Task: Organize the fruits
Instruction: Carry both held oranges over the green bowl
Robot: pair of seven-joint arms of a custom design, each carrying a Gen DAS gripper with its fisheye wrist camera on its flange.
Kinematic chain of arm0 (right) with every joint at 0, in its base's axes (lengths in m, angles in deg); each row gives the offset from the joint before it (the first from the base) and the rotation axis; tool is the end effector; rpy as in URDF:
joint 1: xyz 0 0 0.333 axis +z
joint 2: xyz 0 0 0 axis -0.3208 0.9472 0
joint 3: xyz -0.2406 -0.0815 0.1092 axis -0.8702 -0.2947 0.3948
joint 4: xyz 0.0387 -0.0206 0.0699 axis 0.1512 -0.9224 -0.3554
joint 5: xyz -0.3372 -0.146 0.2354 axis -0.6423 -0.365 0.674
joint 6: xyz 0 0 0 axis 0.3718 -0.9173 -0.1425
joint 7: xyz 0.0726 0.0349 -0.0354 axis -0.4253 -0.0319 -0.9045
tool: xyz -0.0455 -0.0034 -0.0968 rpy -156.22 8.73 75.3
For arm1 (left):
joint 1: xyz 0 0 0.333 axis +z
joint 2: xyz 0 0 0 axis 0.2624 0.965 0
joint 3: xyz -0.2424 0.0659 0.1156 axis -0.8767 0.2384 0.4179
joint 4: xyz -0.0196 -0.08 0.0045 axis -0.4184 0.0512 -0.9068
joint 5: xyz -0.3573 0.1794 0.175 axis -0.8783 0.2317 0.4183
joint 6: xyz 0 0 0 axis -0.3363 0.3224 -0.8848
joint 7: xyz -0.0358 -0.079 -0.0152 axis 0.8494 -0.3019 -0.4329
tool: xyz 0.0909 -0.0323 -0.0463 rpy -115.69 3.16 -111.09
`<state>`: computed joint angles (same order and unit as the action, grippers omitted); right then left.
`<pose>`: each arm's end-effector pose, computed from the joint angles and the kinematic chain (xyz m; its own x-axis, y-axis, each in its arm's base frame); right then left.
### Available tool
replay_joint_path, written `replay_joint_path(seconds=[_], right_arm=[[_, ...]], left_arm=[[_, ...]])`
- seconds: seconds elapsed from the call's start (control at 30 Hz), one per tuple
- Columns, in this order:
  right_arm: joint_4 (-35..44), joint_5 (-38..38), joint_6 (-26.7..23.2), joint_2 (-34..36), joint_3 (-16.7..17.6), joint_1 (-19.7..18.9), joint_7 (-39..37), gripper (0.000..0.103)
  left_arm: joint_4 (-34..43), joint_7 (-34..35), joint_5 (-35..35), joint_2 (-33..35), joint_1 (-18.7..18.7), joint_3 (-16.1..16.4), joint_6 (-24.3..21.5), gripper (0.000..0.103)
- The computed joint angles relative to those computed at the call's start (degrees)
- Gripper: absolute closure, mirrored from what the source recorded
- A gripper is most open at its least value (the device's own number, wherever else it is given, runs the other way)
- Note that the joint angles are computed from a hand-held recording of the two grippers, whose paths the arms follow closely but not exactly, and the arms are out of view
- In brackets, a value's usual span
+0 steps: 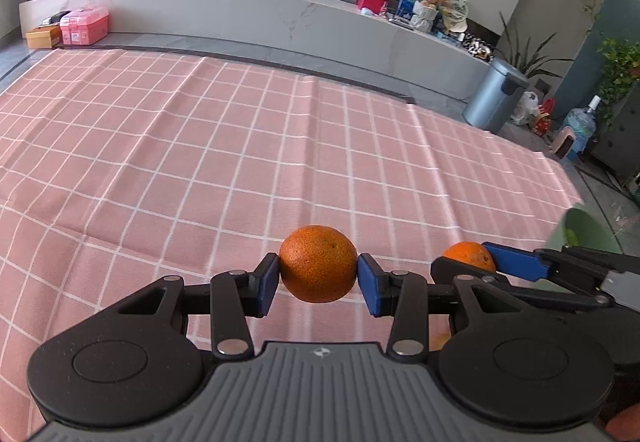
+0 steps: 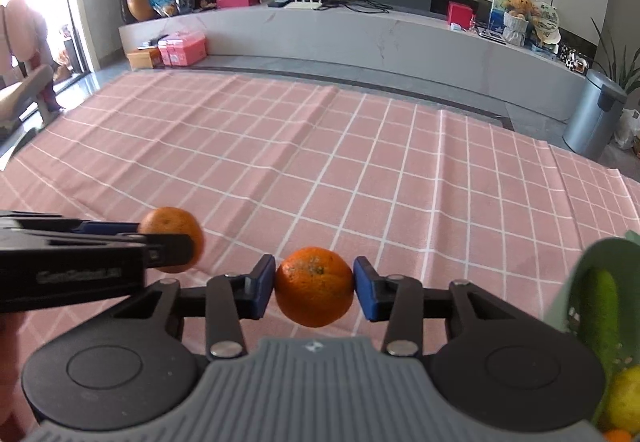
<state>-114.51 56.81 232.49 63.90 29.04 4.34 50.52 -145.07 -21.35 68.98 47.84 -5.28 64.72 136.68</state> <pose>0.4968 0.2243 0.3042 0.7948 -0.6058 -0.0358 -0.4501 -0.5489 -0.7044 0.3702 -0.3270 0.3276 0.5141 -0.8231 0.2412 -0.5503 -0.5322 -0.6433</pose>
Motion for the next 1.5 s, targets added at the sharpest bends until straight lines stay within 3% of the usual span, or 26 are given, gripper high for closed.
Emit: replay_joint_path(seconds=[0.17,0.37,0.6,0.8,1.1,1.3,1.5], right_arm=[[-5.10,-3.98,-4.08,-7.51,-2.44,-1.48,2.95,0.064],[-9.71,-9.84,-6.54,-14.54,-6.28,-3.83,4.97,0.064],[-11.38,-16.46,-6.91,-18.13,-9.54,-7.83,8.11,0.064],[-9.37,-20.45,-6.02,-16.66,-10.94,-10.72,9.53,0.064],[-3.04,-28.32,-6.06,-8.29,-10.12,-14.92,14.57,0.064],[-0.21,-30.83,-6.76,-4.21,-9.23,-16.12,16.64,0.064],[1.40,-32.67,-6.86,-1.69,-8.60,-16.78,18.21,0.064]], left_arm=[[2.72,2.21,-1.54,0.40,-1.36,-0.58,-1.36,0.055],[6.90,2.99,0.95,3.20,-1.35,-0.82,3.00,0.055],[17.09,8.27,5.29,12.25,-2.21,0.03,7.66,0.055],[26.88,16.26,5.44,21.95,-4.23,2.47,11.72,0.055],[37.00,32.32,-4.59,33.08,-6.44,5.24,15.00,0.055],[39.35,40.08,-10.69,36.11,-7.27,5.98,14.67,0.055],[40.01,42.61,-13.03,37.29,-7.95,6.91,14.57,0.055]])
